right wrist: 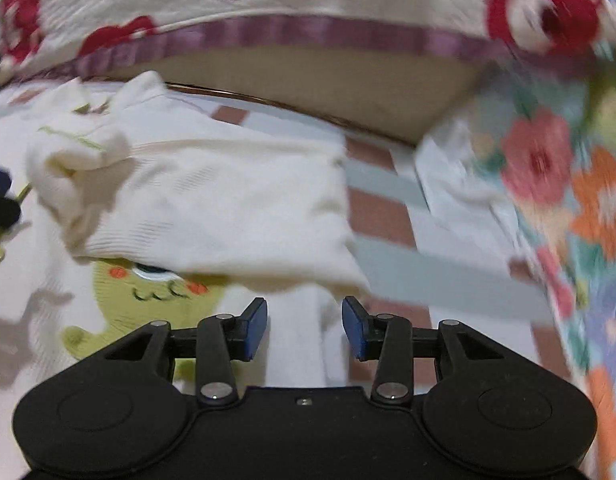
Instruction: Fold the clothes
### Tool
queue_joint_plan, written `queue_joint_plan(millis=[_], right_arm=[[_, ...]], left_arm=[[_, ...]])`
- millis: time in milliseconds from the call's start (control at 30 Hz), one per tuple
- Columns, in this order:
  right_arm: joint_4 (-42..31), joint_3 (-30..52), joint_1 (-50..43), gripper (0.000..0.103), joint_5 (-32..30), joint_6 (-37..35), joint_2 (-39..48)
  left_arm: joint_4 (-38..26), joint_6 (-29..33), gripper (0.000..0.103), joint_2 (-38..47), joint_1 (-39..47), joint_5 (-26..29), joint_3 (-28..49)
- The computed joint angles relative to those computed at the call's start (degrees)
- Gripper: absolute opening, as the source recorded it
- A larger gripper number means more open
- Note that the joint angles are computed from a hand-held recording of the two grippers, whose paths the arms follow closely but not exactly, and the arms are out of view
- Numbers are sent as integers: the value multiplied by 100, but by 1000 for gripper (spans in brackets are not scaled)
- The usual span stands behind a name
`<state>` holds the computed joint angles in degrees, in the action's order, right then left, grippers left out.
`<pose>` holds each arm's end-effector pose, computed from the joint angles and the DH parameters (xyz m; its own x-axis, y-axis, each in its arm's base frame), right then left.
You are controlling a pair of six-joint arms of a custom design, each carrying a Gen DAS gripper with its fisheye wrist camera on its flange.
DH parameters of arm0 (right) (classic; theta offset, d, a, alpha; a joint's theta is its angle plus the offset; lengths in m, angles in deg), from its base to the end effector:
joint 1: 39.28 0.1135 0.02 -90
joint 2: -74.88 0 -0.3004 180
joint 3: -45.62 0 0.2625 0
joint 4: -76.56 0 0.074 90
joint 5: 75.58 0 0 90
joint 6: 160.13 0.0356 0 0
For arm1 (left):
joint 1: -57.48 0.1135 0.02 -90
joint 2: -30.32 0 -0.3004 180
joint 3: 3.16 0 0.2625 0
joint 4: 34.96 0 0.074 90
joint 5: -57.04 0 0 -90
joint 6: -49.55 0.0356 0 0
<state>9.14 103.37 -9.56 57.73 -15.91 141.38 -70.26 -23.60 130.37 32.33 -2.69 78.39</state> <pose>0.1715 0.0698 0.2520 -0.6702 0.2972 -0.6801 0.5565 0.8075 -0.1955 0.3393 -0.1791 0.2415 -0.5146 0.5182 -0.6832 0.8209 0.5277 -0.2181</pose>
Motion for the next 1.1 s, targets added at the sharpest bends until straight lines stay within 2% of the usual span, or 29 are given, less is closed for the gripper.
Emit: queue_joint_plan(millis=[67,167,200,400,500,533,600,633,667,767,800,867,933,1000,1100], right_arm=[[31,-127,-94,47,-66,254,-84],[289,-287,-260,52,-121,403,-186],[396,-329,-356,55,-137,384,-215],[1361,-670,-1226,57,-775,-10,-590],[1513,-715,-1350,58,-876,-68,-613],[1525,-715,-1356,58,-881,-76,-608],[1515,-714,-1314,60,-849,-42,-598],[1516,-715,-1299,60,-835,-39,-595],[1519,-720,-1286,60,-823,-32,-598],[1571,-749,-1288,63,-845,-44,-638],[1603,-773,-1302,64,-865,-65,-673],[1697,-841,-1328,64,-878,-111,-743],[1801,-916,-1362,64,-893,-165,-819],[1871,-951,-1354,68,-886,-209,-833],[1761,-799,-1193,63,-591,-256,-478]], left_arm=[[-184,-398,76,219,-130,-290,260],[-364,-698,76,426,-120,-257,537],[-322,-716,76,435,-127,-246,551],[-198,-885,76,646,-363,-706,735],[188,-1108,76,776,-532,-1095,740],[208,-1005,73,851,-586,-1168,810],[338,-802,50,929,-617,-1168,865],[428,-702,18,948,-610,-1126,867],[525,-640,8,939,-576,-1056,857],[838,-816,7,699,-239,-607,782],[924,-1062,7,555,-14,-330,799],[1507,-1656,7,128,549,236,567],[1795,-1705,7,-119,841,96,328],[1115,-1455,8,140,928,121,517],[210,-1096,8,568,1030,57,820]])
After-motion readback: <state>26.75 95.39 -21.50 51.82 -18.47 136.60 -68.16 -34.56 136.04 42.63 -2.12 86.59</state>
